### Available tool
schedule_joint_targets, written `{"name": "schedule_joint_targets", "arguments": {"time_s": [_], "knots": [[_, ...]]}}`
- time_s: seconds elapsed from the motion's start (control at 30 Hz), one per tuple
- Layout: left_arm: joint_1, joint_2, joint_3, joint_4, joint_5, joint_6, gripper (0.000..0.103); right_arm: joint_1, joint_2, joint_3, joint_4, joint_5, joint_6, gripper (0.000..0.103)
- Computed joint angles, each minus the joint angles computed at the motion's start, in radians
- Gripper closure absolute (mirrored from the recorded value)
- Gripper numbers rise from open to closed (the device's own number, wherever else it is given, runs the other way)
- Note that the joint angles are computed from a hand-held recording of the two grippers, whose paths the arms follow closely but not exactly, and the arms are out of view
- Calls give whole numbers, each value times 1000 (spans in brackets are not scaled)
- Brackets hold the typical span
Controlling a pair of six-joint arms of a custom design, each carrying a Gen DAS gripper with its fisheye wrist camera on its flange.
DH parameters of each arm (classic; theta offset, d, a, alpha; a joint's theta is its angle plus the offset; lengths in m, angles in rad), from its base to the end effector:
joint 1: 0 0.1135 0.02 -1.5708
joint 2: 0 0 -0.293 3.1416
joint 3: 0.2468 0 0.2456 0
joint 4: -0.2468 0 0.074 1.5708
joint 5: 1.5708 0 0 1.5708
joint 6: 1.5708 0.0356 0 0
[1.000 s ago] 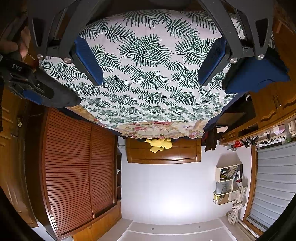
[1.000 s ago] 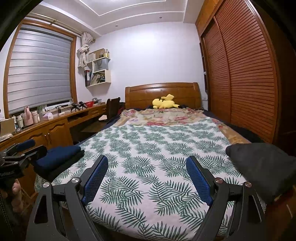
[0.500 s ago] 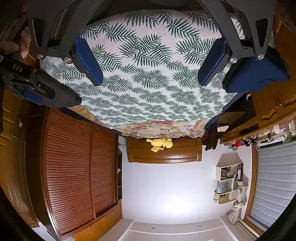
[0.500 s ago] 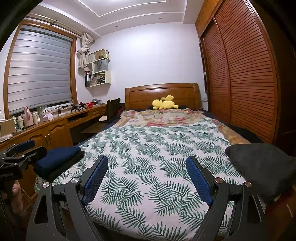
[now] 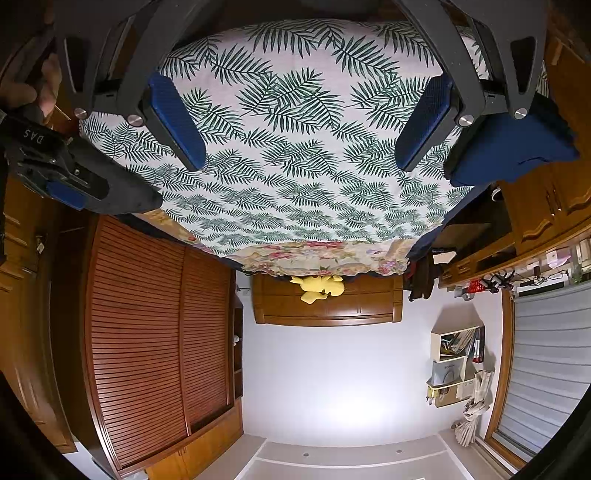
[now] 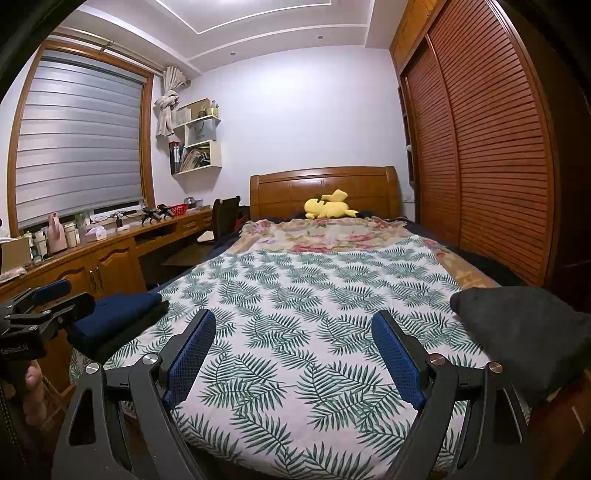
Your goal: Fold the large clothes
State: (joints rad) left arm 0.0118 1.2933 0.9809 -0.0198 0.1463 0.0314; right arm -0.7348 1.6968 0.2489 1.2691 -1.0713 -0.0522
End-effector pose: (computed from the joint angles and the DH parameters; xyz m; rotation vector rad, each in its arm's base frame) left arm 0.2881 -0.0018 0.3436 0.1178 1.8972 -0.1099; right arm 0.1954 -0.1345 0.1590 -0.1980 1.6554 0.3403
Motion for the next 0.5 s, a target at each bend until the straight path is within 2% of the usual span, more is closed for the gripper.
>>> {"name": "schedule_joint_targets", "arguments": {"time_s": [0.5], "knots": [[1, -6, 4, -15, 1, 0, 1, -4, 1, 3, -11, -3, -7, 16]]}}
